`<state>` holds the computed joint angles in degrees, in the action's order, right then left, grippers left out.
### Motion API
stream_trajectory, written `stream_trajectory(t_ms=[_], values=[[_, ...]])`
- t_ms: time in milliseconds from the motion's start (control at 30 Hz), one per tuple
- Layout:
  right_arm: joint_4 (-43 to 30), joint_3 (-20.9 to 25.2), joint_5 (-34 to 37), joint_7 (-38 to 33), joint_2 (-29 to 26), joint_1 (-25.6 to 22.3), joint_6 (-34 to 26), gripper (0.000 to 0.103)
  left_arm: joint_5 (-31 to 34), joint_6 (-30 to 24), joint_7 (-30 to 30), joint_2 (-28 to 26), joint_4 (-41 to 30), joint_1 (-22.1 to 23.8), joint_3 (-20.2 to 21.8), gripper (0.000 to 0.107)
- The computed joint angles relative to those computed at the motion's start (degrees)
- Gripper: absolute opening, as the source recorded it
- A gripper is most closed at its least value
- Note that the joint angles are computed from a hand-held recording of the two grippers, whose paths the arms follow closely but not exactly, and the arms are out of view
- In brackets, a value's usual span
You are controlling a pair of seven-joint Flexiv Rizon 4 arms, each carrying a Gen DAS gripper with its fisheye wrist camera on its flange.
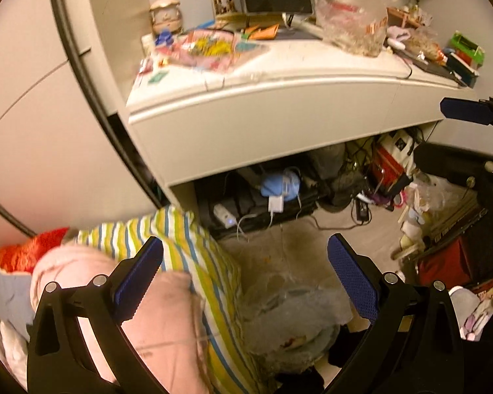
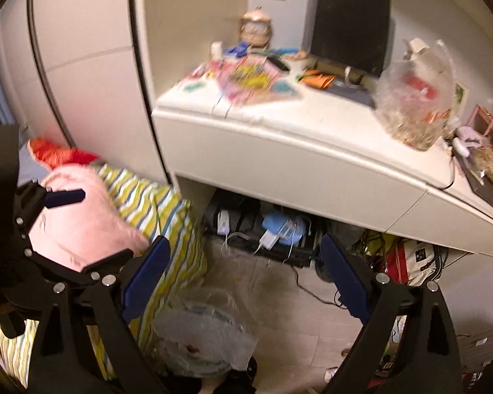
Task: Collect trash
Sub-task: 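Raise both grippers from the bin back toward the desk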
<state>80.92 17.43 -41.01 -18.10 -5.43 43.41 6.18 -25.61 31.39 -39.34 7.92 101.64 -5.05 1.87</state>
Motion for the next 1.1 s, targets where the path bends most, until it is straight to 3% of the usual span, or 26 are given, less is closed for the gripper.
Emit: stream_trajectory(t_ms=[233,433,700,1100], values=[[-1.4,-1.1,-3.0,-0.9,0.8,-1.4,0.1,0.090,-0.6,-0.7,-3.3,-4.1,-6.6,-0.4,-2.0,0.097],[1.0,-1.8,-2.8,-2.9,2.4,-5.1,4.7,0.090,0.3,1.4,-7.1,-7.6,-10.9,-1.6,-3.9,0.097],[4.5,-3.1,0.8,-8.9,4.4,-11.6,13.7,0.090,6.8,3.4,-15.1,-13.3,-18.6,-3.9,-6.3,0.097],[8.2,-5.1,2.2,-13.3,6.9,-19.7,23.0,0.090,16.1,0.8,-23.6,-23.5,-35.9,-8.2,-8.1,0.097]])
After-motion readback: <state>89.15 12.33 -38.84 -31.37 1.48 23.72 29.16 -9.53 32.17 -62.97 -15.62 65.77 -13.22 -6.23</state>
